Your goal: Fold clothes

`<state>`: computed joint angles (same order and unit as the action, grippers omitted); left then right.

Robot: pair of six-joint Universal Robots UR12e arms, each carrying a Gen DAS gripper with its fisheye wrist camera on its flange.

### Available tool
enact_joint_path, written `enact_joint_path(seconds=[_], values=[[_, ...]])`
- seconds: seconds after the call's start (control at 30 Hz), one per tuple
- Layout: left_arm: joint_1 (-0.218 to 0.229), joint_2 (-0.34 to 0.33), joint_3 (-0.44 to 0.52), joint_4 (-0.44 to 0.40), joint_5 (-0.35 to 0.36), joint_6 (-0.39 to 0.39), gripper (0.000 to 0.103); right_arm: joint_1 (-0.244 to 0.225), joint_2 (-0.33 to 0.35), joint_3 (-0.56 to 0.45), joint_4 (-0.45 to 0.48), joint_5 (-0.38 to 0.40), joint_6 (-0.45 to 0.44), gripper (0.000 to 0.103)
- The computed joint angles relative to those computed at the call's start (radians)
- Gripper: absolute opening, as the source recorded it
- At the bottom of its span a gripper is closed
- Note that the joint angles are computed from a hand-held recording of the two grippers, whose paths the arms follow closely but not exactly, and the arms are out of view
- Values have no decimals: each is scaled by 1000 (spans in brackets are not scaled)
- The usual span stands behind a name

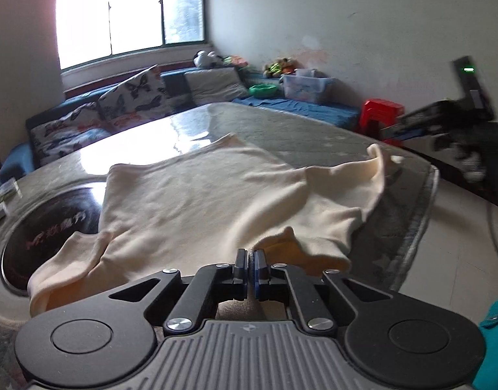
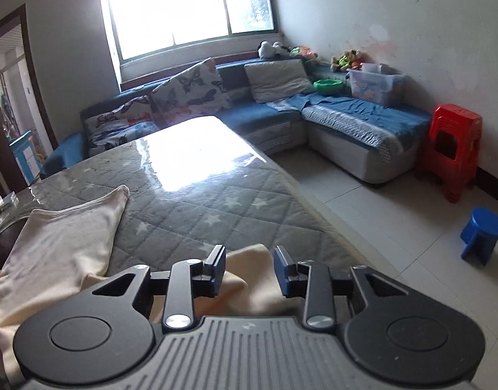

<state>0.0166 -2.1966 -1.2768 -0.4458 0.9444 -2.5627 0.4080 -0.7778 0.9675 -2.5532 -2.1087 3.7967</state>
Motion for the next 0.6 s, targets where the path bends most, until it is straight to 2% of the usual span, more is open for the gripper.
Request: enact_joint_path(seconds=[0.13, 0.27, 0.37, 0.47, 0.53, 0.6], values=[[-8, -3, 21, -20, -40, 29, 8, -11, 59, -107, 124, -4, -10, 37], [-8, -11, 52, -62, -143, 64, 8, -20, 88, -156, 196, 16, 16, 37], [-14, -13, 59, -75, -163, 104, 9, -23, 101, -175, 230, 26, 5, 37], [-30, -30, 95, -104, -149, 96, 11, -24, 102, -169, 220, 29, -15, 36], [-41, -50, 130, -148, -158, 103, 13, -25, 102, -169, 214, 35, -30, 31], [-57, -68, 160, -186, -154, 122, 17, -26, 101, -168, 206, 45, -44, 17]])
